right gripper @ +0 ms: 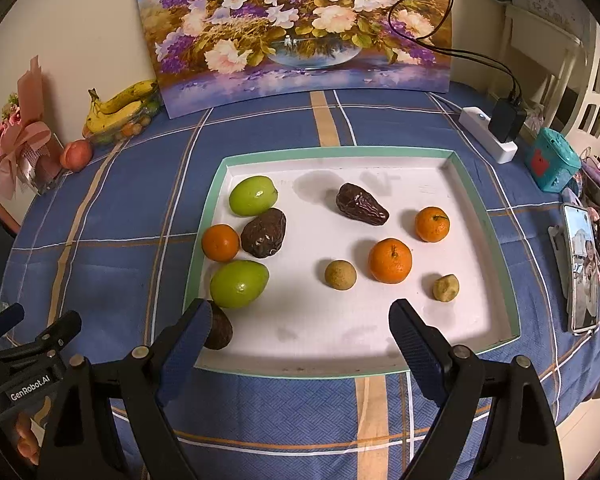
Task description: Organize fruits
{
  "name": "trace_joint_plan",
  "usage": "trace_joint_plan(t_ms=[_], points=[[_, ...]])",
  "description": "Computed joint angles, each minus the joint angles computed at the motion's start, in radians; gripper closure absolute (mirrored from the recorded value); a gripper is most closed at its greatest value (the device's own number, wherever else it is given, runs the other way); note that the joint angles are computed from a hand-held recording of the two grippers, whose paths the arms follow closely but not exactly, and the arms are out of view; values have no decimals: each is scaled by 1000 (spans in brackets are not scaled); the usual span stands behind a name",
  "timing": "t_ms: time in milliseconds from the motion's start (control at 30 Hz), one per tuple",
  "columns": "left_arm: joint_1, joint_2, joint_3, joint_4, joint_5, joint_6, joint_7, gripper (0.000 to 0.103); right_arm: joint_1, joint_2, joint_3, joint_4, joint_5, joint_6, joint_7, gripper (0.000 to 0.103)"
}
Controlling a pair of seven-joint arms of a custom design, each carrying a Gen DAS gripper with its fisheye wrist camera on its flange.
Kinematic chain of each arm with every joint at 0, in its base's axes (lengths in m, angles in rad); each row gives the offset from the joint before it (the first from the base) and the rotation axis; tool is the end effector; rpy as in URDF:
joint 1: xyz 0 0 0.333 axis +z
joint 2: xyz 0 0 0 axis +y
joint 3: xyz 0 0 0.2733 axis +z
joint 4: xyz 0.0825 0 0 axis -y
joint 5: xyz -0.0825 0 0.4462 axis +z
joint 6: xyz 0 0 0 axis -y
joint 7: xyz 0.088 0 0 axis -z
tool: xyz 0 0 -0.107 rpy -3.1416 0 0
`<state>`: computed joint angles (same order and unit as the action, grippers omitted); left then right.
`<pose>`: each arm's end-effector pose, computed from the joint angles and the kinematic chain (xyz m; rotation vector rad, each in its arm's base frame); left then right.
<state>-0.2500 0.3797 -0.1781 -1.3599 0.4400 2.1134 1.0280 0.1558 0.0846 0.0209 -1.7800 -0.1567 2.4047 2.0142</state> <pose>0.7008 -0.2756 0.5019 -1.8745 1.9055 -0.3468 0.6763 0.1193 0.5017 -1.7161 2.0571 -0.5008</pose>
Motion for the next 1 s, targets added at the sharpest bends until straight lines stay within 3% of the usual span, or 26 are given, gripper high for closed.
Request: trace_joint_plan(t_ms=[1000], points=[[0,5,-3,5,-9,-2,17,0,-1,15,1,15,8,-18,-21,13]])
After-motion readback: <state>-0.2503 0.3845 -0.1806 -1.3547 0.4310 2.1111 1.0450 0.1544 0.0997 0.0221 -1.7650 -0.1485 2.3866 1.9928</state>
